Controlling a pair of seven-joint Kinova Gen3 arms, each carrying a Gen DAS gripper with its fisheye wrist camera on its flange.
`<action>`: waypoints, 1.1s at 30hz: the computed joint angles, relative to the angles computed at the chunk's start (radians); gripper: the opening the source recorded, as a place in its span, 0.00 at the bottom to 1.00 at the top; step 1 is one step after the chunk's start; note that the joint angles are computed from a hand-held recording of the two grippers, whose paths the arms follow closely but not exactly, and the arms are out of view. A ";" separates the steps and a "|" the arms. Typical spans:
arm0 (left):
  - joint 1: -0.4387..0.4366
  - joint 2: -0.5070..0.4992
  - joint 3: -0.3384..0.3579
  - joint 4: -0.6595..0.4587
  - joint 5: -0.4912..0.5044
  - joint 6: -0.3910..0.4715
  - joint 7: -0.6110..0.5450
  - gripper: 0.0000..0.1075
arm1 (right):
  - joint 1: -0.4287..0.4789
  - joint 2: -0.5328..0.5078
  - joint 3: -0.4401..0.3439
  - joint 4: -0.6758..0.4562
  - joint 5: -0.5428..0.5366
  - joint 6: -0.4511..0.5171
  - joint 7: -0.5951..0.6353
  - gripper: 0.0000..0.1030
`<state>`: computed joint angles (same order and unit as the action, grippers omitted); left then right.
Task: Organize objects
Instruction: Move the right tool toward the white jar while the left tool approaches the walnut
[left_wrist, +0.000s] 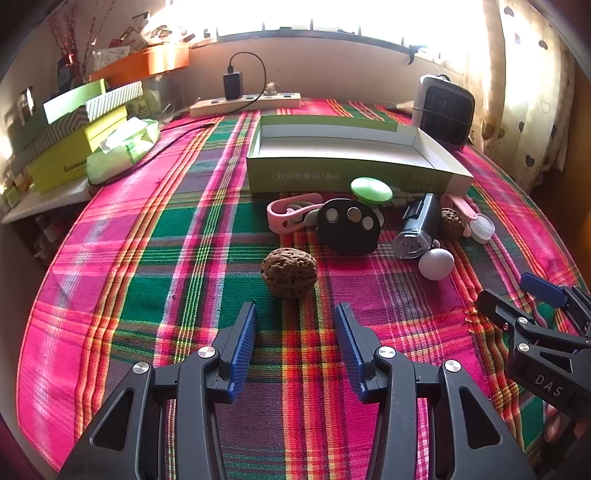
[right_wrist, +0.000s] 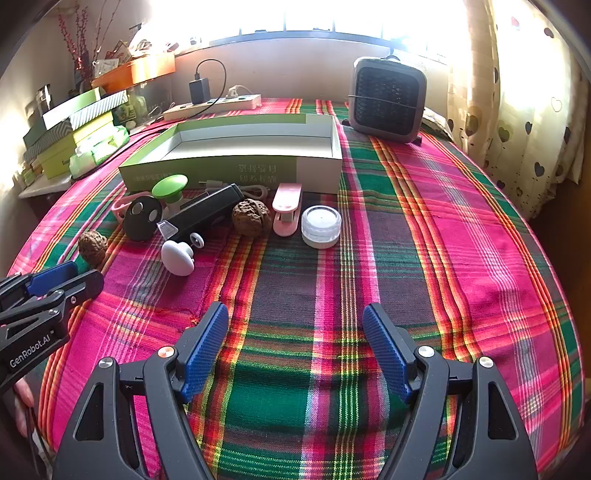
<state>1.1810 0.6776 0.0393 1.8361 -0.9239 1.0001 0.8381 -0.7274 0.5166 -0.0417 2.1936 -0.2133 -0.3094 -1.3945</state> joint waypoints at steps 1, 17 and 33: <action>-0.002 0.000 0.001 -0.002 0.001 0.001 -0.005 0.39 | 0.001 0.000 -0.001 0.000 0.000 0.000 0.000 0.73; 0.003 -0.016 -0.002 0.034 -0.034 -0.031 0.024 0.39 | 0.019 -0.002 -0.013 0.001 0.015 0.002 -0.002 0.73; 0.000 -0.014 0.011 0.042 -0.061 -0.030 0.050 0.39 | 0.013 -0.004 -0.008 -0.003 0.016 0.010 -0.005 0.73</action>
<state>1.1806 0.6636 0.0504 1.8783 -0.9844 0.9703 0.8882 -0.7147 0.5125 -0.0501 2.1903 -0.1977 -0.2997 -1.3993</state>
